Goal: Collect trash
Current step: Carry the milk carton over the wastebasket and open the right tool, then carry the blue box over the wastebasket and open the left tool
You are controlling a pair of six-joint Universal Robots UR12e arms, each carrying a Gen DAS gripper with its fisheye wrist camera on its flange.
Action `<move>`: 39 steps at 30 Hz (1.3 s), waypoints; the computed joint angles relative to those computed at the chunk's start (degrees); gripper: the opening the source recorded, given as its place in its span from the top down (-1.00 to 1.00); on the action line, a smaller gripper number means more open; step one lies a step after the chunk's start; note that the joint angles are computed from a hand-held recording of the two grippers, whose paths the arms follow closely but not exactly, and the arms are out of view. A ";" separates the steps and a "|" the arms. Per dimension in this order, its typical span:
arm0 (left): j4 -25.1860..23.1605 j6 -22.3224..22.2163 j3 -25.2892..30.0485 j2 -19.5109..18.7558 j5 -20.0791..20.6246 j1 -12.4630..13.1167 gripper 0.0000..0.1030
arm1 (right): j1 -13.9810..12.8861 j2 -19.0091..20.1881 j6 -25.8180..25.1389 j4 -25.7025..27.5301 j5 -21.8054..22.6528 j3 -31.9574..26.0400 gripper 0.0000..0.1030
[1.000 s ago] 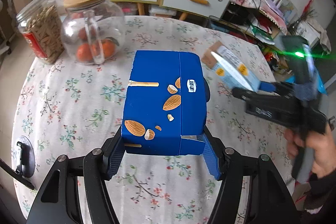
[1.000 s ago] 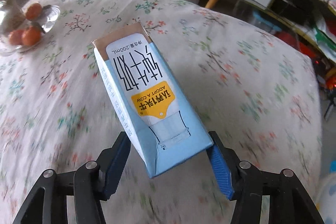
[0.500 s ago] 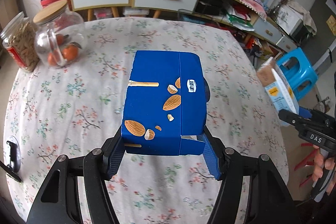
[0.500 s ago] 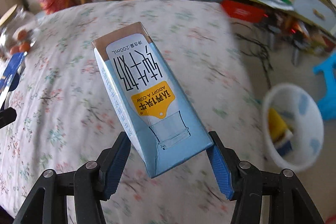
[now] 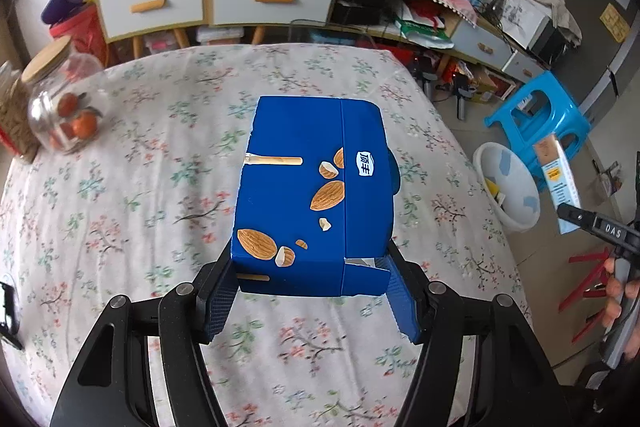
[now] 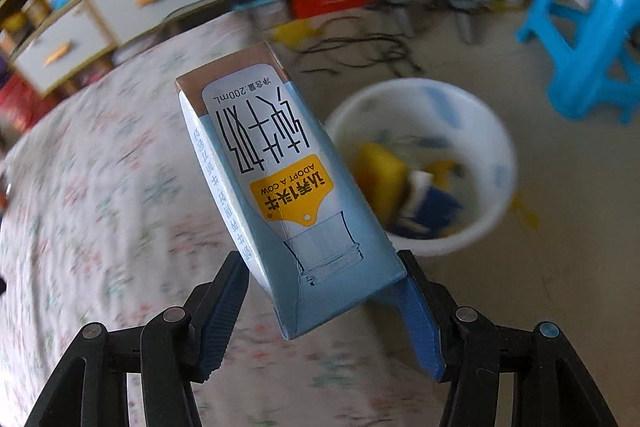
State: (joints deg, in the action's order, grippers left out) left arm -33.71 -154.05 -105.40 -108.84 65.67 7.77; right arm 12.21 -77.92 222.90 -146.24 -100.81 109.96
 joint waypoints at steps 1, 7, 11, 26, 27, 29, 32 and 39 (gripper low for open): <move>0.08 0.04 -0.01 -0.03 0.00 -0.34 -0.32 | -0.70 -0.85 1.44 0.43 -0.78 1.03 -0.24; 0.93 0.76 -0.34 -0.19 0.24 -2.37 -0.32 | -3.48 -2.74 4.40 1.28 -0.98 3.86 -0.24; 1.64 0.84 -0.47 -0.51 0.29 -3.43 -0.32 | -4.79 -2.28 4.35 -1.08 0.13 4.87 -0.25; 2.44 6.60 -1.24 -1.40 0.95 -8.64 -0.32 | -7.37 -4.80 9.70 -7.82 2.41 10.05 -0.48; 2.25 7.01 -1.14 -1.61 1.02 -9.04 -0.32 | -7.56 -5.29 9.98 -7.47 2.89 10.48 -0.48; 1.34 7.47 -0.52 -2.21 1.51 -9.98 -0.32 | -7.94 -6.36 10.20 -6.89 3.06 11.39 -0.48; 1.94 8.06 0.22 -3.23 3.12 -11.60 -0.32 | -8.22 -7.59 9.35 -6.34 1.97 12.27 -0.48; 1.26 7.26 3.45 -5.98 2.68 -14.77 -0.33 | -7.93 -9.15 8.92 -5.49 -1.80 13.14 -0.48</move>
